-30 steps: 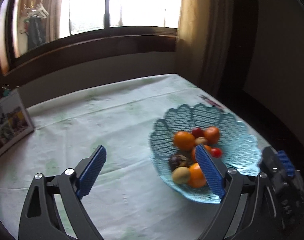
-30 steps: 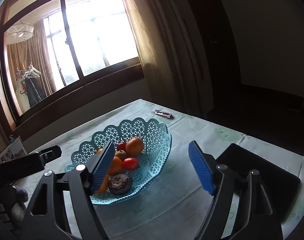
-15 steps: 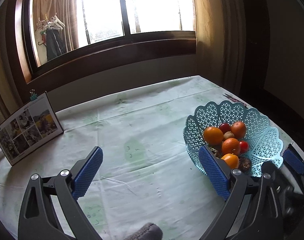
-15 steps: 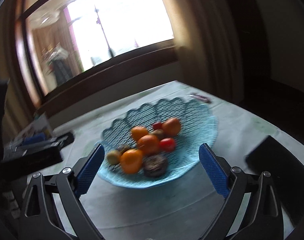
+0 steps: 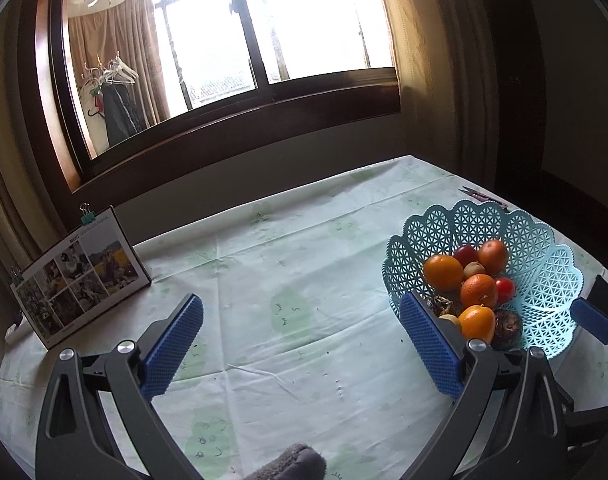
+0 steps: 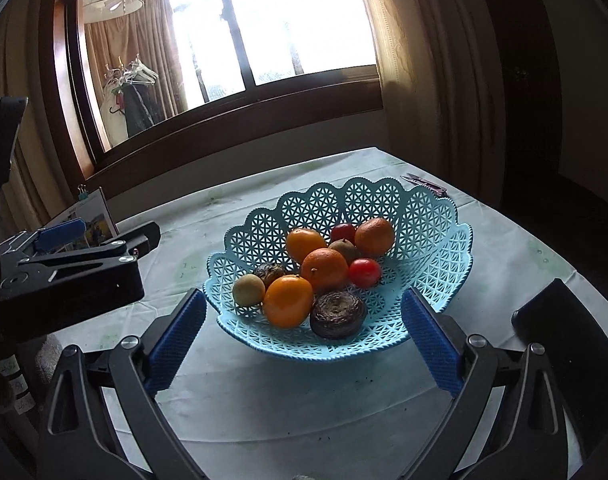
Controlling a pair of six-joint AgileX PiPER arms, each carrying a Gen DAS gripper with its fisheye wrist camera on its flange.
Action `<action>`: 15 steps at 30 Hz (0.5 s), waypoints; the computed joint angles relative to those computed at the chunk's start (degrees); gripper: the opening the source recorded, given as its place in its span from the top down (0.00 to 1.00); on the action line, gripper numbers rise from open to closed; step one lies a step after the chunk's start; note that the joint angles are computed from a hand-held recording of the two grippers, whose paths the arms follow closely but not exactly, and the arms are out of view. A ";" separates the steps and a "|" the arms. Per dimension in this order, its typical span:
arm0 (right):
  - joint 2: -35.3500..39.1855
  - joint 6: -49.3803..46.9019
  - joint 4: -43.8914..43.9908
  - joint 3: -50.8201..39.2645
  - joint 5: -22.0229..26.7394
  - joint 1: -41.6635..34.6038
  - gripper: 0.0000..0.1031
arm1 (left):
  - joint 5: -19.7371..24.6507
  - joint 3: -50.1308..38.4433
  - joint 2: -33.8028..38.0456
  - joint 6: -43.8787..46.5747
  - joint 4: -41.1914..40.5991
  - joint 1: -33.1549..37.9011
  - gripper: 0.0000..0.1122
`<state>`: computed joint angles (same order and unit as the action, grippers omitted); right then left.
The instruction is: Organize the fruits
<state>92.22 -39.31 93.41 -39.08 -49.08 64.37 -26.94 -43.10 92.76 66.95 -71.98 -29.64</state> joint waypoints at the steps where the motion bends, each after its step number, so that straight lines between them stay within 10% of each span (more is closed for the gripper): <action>1: -0.06 -0.02 -0.01 0.06 0.02 -0.03 0.04 | -0.35 -0.03 0.14 0.30 -0.09 -0.13 0.12; 15: 0.52 -0.41 1.01 -0.20 -1.65 0.57 0.04 | -1.87 -0.65 1.67 2.73 -2.67 -1.39 0.12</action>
